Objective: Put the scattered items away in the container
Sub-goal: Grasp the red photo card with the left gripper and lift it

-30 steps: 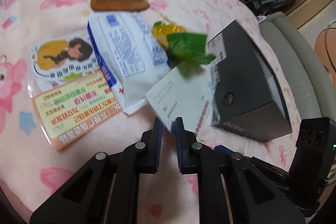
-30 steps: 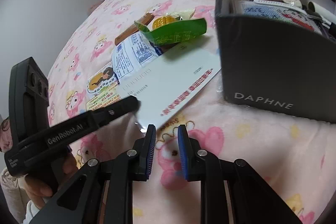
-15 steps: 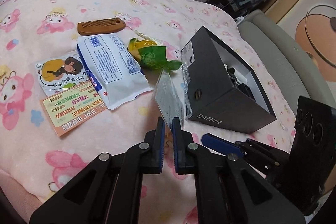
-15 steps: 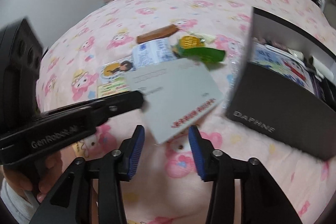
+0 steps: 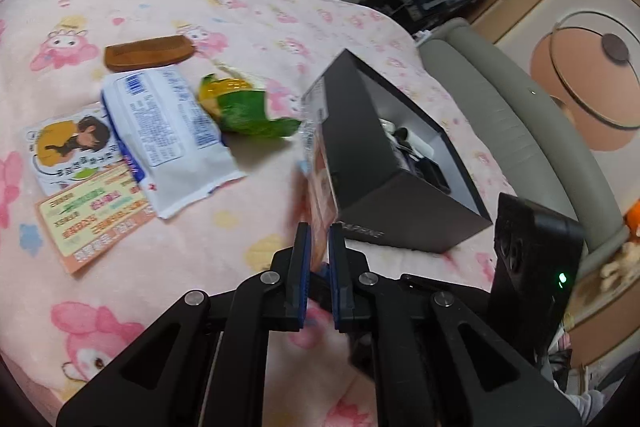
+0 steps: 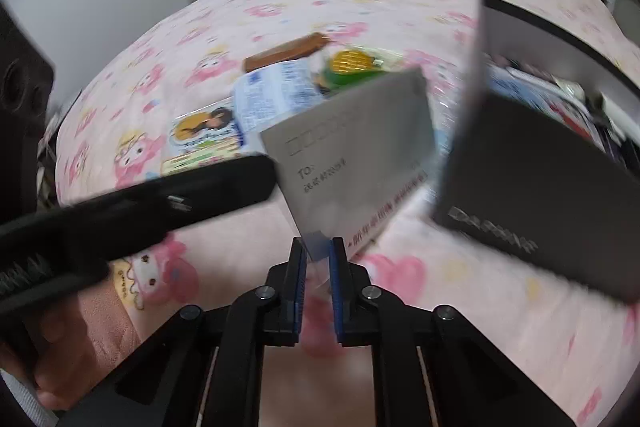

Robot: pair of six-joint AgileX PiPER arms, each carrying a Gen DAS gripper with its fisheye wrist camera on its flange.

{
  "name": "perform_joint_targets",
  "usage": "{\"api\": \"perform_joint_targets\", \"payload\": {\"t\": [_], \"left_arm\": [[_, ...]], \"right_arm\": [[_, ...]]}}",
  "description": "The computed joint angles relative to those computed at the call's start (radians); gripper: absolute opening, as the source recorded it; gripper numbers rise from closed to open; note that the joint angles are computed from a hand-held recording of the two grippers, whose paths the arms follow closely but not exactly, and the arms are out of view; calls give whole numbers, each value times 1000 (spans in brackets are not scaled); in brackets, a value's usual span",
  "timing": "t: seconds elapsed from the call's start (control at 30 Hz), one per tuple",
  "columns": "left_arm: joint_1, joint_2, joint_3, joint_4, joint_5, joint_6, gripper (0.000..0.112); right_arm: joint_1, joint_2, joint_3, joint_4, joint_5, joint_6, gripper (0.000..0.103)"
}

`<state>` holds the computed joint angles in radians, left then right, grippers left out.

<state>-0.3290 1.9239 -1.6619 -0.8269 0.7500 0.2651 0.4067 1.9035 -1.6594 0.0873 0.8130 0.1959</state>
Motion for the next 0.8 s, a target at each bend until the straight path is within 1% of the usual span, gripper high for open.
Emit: {"api": "perform_joint_targets", "payload": {"t": [0.07, 0.1, 0.17, 0.2, 0.23, 0.27, 0.4, 0.47, 0.5, 0.6, 0.67, 0.73, 0.77, 0.8], "left_arm": [[-6, -11, 11, -19, -4, 19, 6], [-6, -16, 18, -37, -5, 29, 6], [0, -25, 35, -94, -11, 28, 6], [4, -14, 19, -114, -2, 21, 10], [3, 12, -26, -93, 29, -10, 13], [-6, 48, -90, -33, 61, -71, 18], [-53, 228, -406, 196, 211, -294, 20], [-66, 310, -530, 224, 260, -354, 20], [-67, 328, -548, 215, 263, -365, 20], [-78, 318, -490, 177, 230, -338, 20], [-84, 311, -468, 171, 236, -311, 20], [-84, 306, -449, 152, 244, -286, 20], [-82, 304, -440, 137, 246, -275, 20], [-81, 303, -434, 126, 248, -266, 20]], "right_arm": [[-27, -50, 64, 23, -34, 5, 6], [-41, -70, 86, 30, -43, 10, 4], [-78, -109, 122, 66, -51, -6, 3], [-97, -125, 138, 90, -52, -22, 3], [-115, -141, 152, 114, -51, -40, 3], [-132, -161, 173, 139, -50, -61, 3], [-193, -235, 256, 211, -52, -123, 3], [-220, -257, 283, 237, -53, -142, 3], [-227, -262, 289, 240, -53, -149, 3], [-229, -269, 293, 250, -49, -183, 3], [-224, -268, 291, 259, -47, -212, 3], [-213, -259, 285, 265, -47, -240, 7], [-206, -253, 283, 265, -47, -247, 12], [-199, -246, 282, 265, -48, -252, 21]]}}
